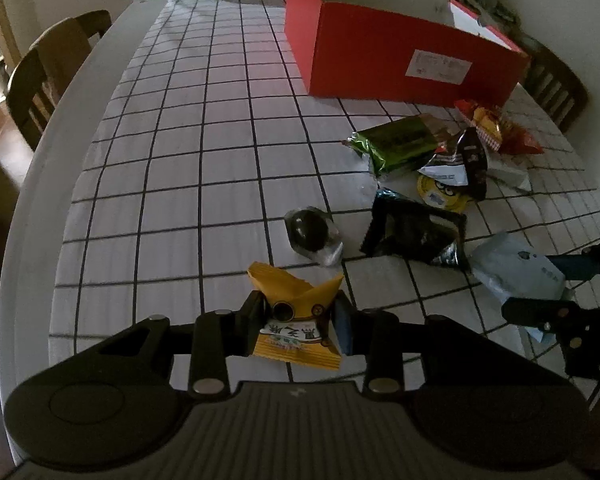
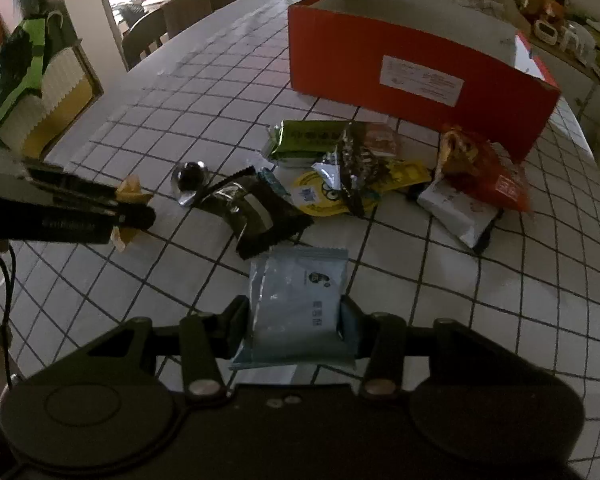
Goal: Organize snacks
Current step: 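Lower the yellow wrapper into the red box while the right tool drops the blue packet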
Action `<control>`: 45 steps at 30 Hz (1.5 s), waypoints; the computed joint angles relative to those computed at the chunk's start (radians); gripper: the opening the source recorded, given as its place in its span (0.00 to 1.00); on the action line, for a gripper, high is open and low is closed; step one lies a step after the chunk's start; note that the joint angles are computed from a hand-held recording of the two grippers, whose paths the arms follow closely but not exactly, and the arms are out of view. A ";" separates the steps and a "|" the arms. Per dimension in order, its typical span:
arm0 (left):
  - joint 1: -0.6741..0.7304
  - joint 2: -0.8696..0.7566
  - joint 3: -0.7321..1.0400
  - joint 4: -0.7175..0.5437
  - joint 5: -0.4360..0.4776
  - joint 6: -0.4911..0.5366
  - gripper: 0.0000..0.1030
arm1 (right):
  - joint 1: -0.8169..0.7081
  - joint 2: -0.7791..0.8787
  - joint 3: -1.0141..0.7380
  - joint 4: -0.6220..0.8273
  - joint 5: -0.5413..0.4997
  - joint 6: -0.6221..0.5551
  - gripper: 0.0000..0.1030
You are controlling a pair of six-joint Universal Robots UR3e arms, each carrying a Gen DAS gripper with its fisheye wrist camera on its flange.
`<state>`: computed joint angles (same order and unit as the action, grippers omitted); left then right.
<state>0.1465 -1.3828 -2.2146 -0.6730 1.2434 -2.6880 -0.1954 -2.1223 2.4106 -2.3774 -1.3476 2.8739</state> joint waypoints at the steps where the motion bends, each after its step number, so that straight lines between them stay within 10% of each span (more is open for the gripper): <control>1: 0.006 0.016 -0.009 -0.008 -0.005 -0.003 0.35 | -0.007 -0.015 0.001 0.009 0.005 0.002 0.44; 21: 0.000 0.199 0.123 -0.178 -0.090 -0.077 0.34 | -0.184 -0.166 -0.153 0.156 0.163 -0.039 0.44; 36: -0.243 -0.319 0.749 -0.113 0.047 -0.247 0.34 | -0.279 0.310 -0.595 0.046 0.265 -0.072 0.44; 45: -0.339 -0.743 1.368 -0.322 0.121 -0.320 0.34 | -0.295 0.662 -0.926 0.086 0.245 -0.110 0.44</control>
<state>-0.1922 -2.1257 -0.8468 -0.9949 1.3644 -3.0075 -0.4907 -1.4602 1.4847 -2.2912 -1.1030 2.7638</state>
